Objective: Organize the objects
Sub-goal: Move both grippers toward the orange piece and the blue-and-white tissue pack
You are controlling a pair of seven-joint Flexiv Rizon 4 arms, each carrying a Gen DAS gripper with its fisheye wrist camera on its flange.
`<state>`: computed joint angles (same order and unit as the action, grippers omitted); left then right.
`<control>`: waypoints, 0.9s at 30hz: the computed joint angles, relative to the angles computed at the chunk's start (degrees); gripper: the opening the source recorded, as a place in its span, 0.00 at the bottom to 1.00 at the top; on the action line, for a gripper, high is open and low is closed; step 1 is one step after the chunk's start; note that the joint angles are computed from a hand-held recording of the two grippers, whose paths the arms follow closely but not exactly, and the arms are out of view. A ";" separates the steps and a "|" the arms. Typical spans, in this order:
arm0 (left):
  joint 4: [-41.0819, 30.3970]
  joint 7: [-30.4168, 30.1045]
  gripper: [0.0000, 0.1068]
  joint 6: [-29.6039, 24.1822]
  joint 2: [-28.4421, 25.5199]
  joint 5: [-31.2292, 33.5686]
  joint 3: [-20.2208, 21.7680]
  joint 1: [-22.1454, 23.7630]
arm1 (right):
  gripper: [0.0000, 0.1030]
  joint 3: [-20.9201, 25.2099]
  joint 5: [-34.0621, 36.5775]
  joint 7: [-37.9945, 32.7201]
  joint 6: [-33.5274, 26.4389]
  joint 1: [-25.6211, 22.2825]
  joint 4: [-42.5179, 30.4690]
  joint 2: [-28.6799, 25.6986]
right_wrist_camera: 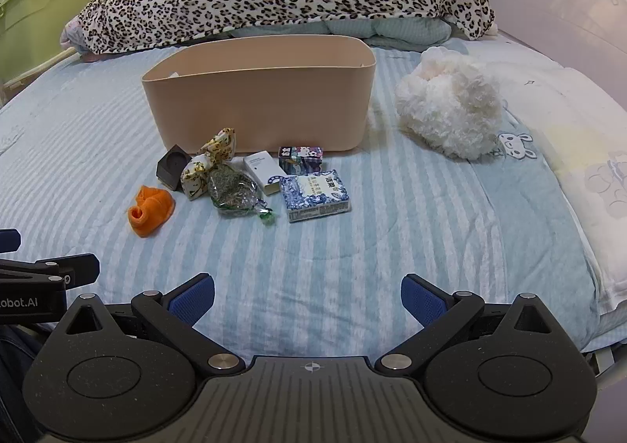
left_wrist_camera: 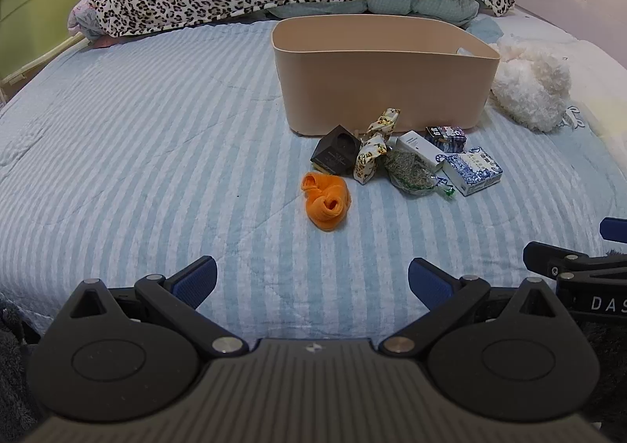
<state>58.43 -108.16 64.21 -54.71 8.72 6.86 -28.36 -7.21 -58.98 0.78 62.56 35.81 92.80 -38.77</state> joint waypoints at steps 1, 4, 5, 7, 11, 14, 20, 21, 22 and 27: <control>0.06 -0.02 0.96 0.11 -0.01 -0.01 -0.04 0.04 | 1.00 -0.06 -0.13 0.17 0.07 0.02 0.08 0.02; -0.04 -0.12 0.96 0.17 -0.14 0.02 0.03 0.02 | 1.00 0.08 -0.13 0.12 0.06 -0.07 0.06 -0.07; -0.10 -0.24 0.96 0.14 -0.21 -0.05 0.04 0.03 | 1.00 0.23 0.12 -0.12 0.06 -0.17 0.00 -0.14; -0.14 -0.28 0.96 0.11 -0.24 0.00 0.08 -0.01 | 1.00 0.52 0.72 -0.81 -0.06 -0.30 -0.16 -0.28; -0.16 0.09 0.96 -0.06 -0.29 -0.16 -0.22 0.16 | 1.00 0.50 1.34 -1.53 -0.33 -0.17 -0.38 -0.43; -0.28 0.17 0.96 -0.21 -0.37 -0.28 -0.26 0.20 | 1.00 0.33 1.55 -1.62 -0.30 -0.06 -0.45 -0.47; -0.44 0.41 0.96 -0.19 -0.53 -0.44 -0.39 0.28 | 1.00 0.11 1.95 -1.56 0.03 -0.12 -0.45 -0.58; -0.51 0.49 0.96 -0.24 -0.58 -0.48 -0.43 0.30 | 1.00 0.05 1.98 -1.53 0.13 -0.15 -0.46 -0.62; -0.56 0.50 0.96 -0.22 -0.62 -0.50 -0.42 0.30 | 1.00 -0.02 1.99 -1.48 0.23 -0.17 -0.44 -0.65; -1.64 0.69 0.96 -1.05 -1.23 -0.81 -0.55 0.41 | 1.00 -0.22 2.23 -1.40 0.76 -0.36 -0.54 -0.89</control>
